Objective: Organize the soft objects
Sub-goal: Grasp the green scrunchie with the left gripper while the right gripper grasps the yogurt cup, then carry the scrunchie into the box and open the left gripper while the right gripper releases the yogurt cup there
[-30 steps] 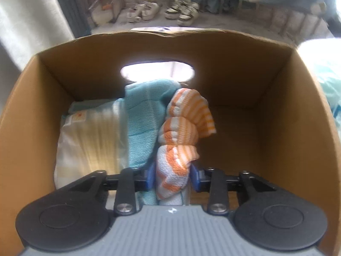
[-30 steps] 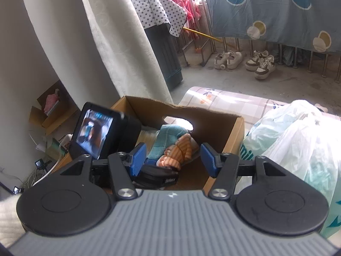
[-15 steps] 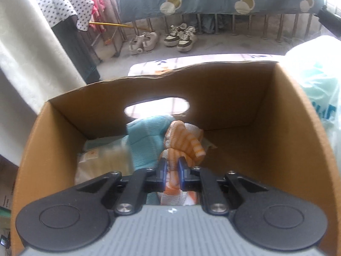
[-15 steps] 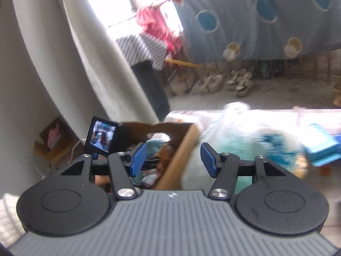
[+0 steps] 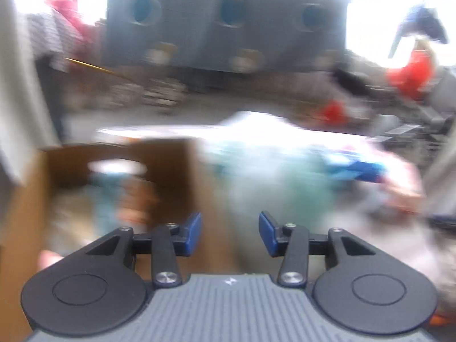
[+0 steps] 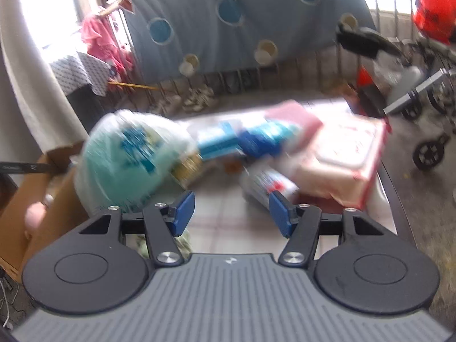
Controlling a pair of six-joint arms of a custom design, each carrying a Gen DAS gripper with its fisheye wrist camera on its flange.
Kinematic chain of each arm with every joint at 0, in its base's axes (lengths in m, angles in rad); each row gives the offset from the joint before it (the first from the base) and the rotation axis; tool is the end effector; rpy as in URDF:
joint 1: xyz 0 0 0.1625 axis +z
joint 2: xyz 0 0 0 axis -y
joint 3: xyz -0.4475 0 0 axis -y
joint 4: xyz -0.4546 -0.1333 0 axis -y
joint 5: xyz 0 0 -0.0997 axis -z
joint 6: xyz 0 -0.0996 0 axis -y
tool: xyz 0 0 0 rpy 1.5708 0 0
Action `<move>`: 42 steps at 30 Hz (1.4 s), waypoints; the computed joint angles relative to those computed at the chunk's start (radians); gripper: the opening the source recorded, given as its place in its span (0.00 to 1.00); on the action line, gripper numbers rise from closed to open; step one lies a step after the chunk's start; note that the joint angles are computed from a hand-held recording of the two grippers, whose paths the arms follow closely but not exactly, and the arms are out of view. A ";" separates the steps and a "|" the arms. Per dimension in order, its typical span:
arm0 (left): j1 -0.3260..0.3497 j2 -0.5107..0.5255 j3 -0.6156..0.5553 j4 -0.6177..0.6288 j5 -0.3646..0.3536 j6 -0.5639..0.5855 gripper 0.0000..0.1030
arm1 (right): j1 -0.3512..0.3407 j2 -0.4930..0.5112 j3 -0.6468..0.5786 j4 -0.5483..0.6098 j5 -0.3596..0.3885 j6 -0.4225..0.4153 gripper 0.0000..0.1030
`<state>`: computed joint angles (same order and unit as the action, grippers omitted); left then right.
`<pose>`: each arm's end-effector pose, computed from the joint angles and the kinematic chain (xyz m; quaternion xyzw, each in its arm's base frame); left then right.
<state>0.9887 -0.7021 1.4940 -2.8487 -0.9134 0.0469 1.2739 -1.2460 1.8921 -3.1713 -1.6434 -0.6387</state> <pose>-0.2699 -0.7633 0.1048 0.2103 0.8976 -0.3025 0.2420 -0.0680 -0.6532 0.3368 0.1345 -0.8776 0.3951 0.2357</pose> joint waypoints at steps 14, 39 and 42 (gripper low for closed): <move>-0.056 0.304 -0.251 0.331 -0.170 0.243 0.63 | 0.028 0.244 -0.226 -0.046 -0.084 -0.364 0.78; -0.013 0.144 -0.058 0.174 -0.303 0.077 0.16 | 0.029 0.284 -0.313 0.178 -0.135 -0.140 0.47; -0.020 0.043 0.054 0.070 -0.347 0.041 0.16 | 0.019 0.208 -0.223 0.183 -0.039 -0.081 0.47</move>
